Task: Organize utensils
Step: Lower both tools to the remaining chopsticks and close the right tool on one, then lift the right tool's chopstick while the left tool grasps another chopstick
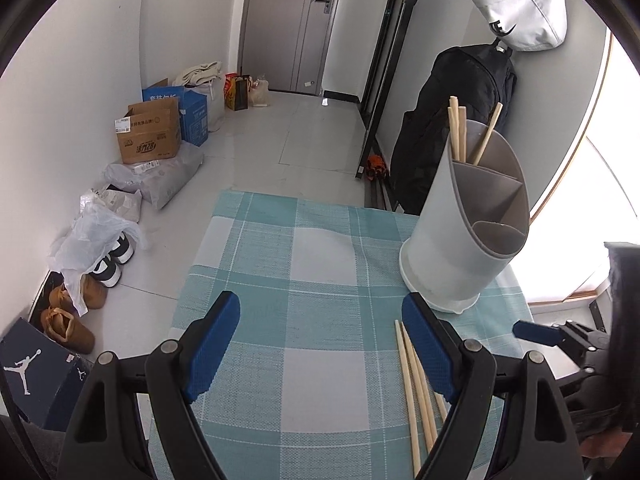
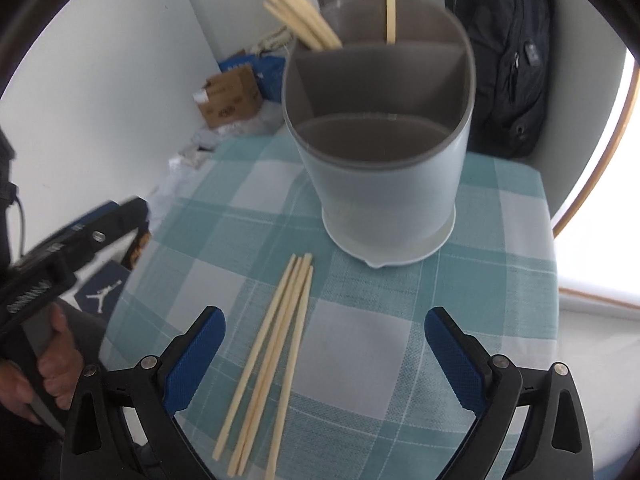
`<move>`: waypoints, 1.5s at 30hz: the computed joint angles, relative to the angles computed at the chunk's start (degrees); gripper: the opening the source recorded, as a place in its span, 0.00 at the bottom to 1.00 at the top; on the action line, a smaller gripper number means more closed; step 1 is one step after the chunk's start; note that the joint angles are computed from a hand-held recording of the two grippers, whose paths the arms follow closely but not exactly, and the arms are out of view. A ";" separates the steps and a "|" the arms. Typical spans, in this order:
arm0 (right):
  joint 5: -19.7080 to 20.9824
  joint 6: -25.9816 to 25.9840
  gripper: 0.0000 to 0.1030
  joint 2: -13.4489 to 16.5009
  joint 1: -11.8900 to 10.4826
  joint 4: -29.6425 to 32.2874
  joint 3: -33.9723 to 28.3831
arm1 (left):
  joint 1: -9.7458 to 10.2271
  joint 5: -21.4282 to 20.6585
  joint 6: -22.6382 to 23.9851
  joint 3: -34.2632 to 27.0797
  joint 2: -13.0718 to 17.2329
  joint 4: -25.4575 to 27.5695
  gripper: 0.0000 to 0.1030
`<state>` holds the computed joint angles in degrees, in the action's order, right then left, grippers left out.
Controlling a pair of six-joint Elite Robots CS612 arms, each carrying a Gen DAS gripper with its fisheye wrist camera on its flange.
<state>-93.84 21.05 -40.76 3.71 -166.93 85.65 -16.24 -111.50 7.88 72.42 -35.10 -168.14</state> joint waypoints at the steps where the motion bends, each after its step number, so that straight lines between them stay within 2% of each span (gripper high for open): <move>1: -0.77 -0.22 0.85 0.26 0.11 1.71 -0.61 | 0.07 0.14 -0.48 -0.19 0.09 0.27 0.78; 2: -1.30 -0.50 0.82 0.60 0.20 3.98 -1.40 | 0.19 0.02 -0.73 -0.68 0.38 0.80 0.78; 6: -0.17 -1.19 0.54 1.56 0.04 9.70 -3.51 | 0.64 -1.44 -2.05 -2.77 1.06 5.43 0.78; 8: 1.57 -1.87 0.53 1.95 -0.12 11.68 -4.35 | 0.91 -2.63 -2.17 -3.68 1.44 7.14 0.78; 10: 0.57 -3.04 0.47 2.16 0.22 12.10 -4.85 | 1.05 -3.46 -2.13 -4.20 1.57 8.41 0.77; 13: -1.12 -4.61 0.45 2.42 0.61 13.42 -5.63 | 1.05 -3.01 -2.03 -4.36 1.62 8.35 0.77; 14: -1.40 -4.90 0.42 2.47 0.62 13.76 -5.79 | 1.13 -3.18 -2.02 -4.48 1.67 8.54 0.77; 16: -3.73 -6.09 0.29 2.57 1.07 16.61 -6.78 | 1.24 -3.11 -2.13 -4.86 1.83 9.31 0.77; 19: -4.01 -8.50 0.24 2.83 1.19 19.31 -8.12 | 1.52 -3.62 -3.25 -5.95 2.25 11.64 0.77; 26: -4.92 -6.53 0.24 4.27 1.28 22.99 -11.81 | 1.95 -4.20 -5.50 -7.04 2.66 12.68 0.77; 27: -5.17 -6.44 0.27 4.51 1.37 23.06 -12.25 | 1.99 -4.20 -5.61 -7.05 2.66 12.65 0.77; 30: -5.84 -6.96 0.26 5.15 1.55 22.22 -13.07 | 2.28 -5.77 -5.27 -7.67 2.87 14.16 0.77; 33: -4.95 -6.22 0.25 5.46 1.43 21.17 -13.20 | 2.36 -5.25 -5.22 -7.59 2.87 13.81 0.77; 35: -3.86 -5.10 0.20 5.66 1.15 19.70 -13.00 | 2.42 -5.27 -5.35 -7.93 3.08 14.60 0.77; 37: -4.03 -4.76 0.05 5.79 1.14 18.81 -12.94 | 2.39 -5.04 -5.44 -8.07 3.13 15.17 0.77; 39: -3.34 -3.83 0.04 5.65 0.98 17.54 -12.39 | 2.33 -4.76 -5.12 -8.13 3.20 15.71 0.77; 45: -3.40 -2.34 0.03 3.47 0.98 7.23 -7.46 | 1.62 -3.32 -0.60 -6.93 2.52 18.73 0.77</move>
<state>-97.25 18.71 -37.30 4.69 -159.70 78.19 -14.62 -114.82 7.28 65.49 -32.58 -149.41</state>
